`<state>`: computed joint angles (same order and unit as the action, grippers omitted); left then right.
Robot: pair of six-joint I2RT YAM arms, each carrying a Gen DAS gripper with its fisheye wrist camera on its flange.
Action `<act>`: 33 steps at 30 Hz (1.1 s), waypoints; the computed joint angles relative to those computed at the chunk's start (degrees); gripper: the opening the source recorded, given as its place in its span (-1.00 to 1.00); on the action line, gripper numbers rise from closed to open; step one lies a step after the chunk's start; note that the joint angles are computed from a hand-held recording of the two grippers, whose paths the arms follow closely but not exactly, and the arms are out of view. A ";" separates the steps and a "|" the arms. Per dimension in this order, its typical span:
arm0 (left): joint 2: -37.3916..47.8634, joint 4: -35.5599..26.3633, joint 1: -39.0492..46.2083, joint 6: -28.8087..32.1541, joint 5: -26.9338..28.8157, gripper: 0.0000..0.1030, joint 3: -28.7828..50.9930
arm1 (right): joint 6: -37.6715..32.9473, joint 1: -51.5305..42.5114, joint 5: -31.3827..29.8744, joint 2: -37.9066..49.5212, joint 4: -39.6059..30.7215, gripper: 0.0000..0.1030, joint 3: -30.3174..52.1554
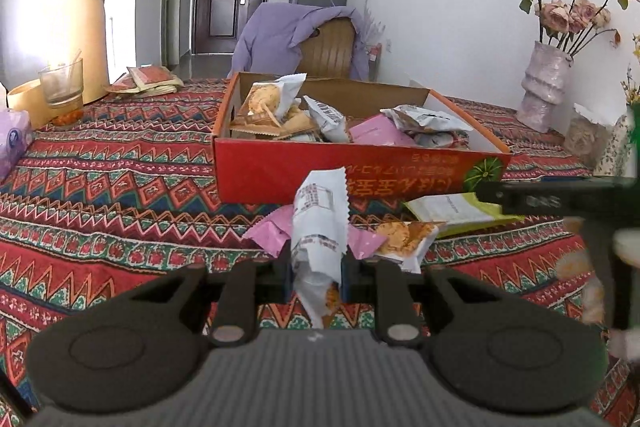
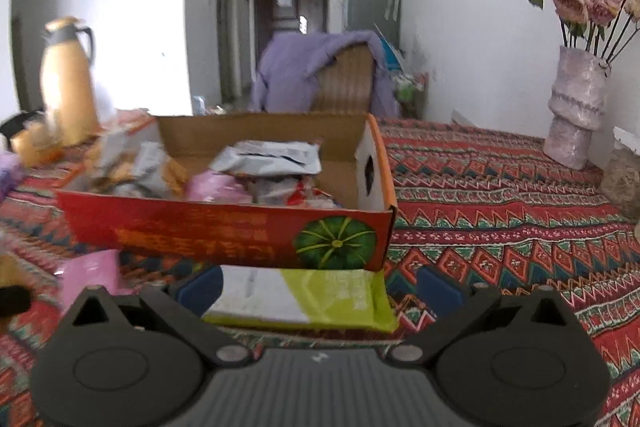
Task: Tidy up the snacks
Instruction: 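Grasp a white wrapped packet upright with the left tool, then grasp the green-and-white bar packet with the right tool while the left tool holds its packet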
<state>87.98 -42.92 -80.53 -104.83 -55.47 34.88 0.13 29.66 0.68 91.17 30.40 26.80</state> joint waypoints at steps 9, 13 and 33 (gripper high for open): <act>-3.09 3.16 1.39 2.49 -0.05 -0.59 -3.19 | 7.62 6.85 11.40 9.81 -5.63 1.00 11.11; -3.70 3.94 1.33 2.41 -0.23 -0.59 -4.27 | 8.90 10.50 19.15 13.07 -6.76 1.00 13.74; -3.20 6.33 0.27 2.00 -1.02 -0.59 -4.82 | -4.57 11.27 17.51 1.19 1.91 1.00 -5.20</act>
